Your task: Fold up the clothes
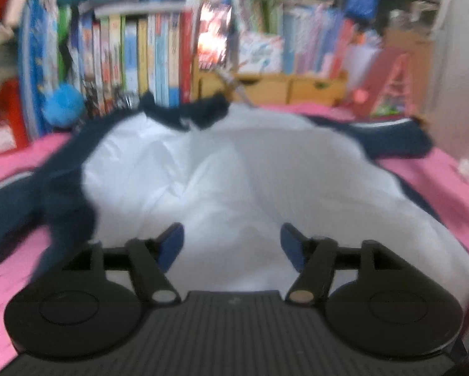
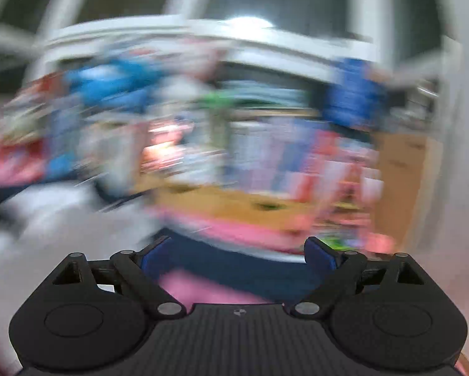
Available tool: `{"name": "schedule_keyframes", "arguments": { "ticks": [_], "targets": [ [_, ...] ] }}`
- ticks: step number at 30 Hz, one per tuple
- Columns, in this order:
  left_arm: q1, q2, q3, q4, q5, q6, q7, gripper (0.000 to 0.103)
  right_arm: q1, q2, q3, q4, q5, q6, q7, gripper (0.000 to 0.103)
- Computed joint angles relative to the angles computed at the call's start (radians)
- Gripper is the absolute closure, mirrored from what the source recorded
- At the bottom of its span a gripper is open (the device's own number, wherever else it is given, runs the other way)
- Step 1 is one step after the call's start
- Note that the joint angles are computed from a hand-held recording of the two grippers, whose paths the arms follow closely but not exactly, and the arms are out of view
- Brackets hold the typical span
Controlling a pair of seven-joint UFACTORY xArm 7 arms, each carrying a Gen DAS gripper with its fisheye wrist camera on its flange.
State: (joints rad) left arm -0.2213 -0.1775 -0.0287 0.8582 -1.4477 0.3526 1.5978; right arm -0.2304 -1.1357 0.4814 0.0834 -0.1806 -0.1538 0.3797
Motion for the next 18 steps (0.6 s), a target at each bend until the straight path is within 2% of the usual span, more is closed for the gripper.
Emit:
{"name": "schedule_keyframes", "arguments": {
  "ticks": [1, 3, 5, 7, 10, 13, 15, 18],
  "targets": [
    [0.002, -0.075, 0.009, -0.068, -0.026, 0.011, 0.043, 0.032, 0.089, -0.016, 0.003, -0.007, -0.007, 0.048, 0.002, 0.012],
    [0.011, -0.216, 0.034, -0.191, 0.006, 0.045, 0.046, 0.032, 0.24, -0.014, 0.026, -0.003, -0.02, 0.119, 0.023, 0.012],
    [0.016, -0.349, 0.062, -0.306, 0.065, 0.063, 0.038, 0.032, 0.308, 0.029, 0.099, 0.023, -0.029, 0.134, 0.081, 0.011],
    [0.027, -0.464, 0.067, -0.406, 0.164, 0.065, -0.01, 0.032, 0.341, 0.092, 0.19, 0.061, -0.06, 0.122, 0.12, 0.01],
    [0.05, -0.599, 0.084, -0.516, 0.302, 0.111, -0.077, 0.032, 0.308, 0.181, 0.336, 0.146, -0.118, 0.121, 0.154, 0.007],
    [0.033, -0.677, 0.12, -0.582, 0.364, 0.137, -0.097, 0.026, 0.203, 0.228, 0.469, 0.229, -0.162, 0.118, 0.189, 0.007],
    [-0.01, -0.691, 0.125, -0.605, 0.353, 0.082, -0.095, 0.024, 0.101, 0.213, 0.555, 0.274, -0.167, 0.118, 0.24, 0.005],
    [-0.113, -0.68, 0.151, -0.615, 0.293, -0.037, -0.067, 0.024, 0.008, 0.183, 0.598, 0.314, -0.163, 0.133, 0.304, 0.005]
  ]
}}
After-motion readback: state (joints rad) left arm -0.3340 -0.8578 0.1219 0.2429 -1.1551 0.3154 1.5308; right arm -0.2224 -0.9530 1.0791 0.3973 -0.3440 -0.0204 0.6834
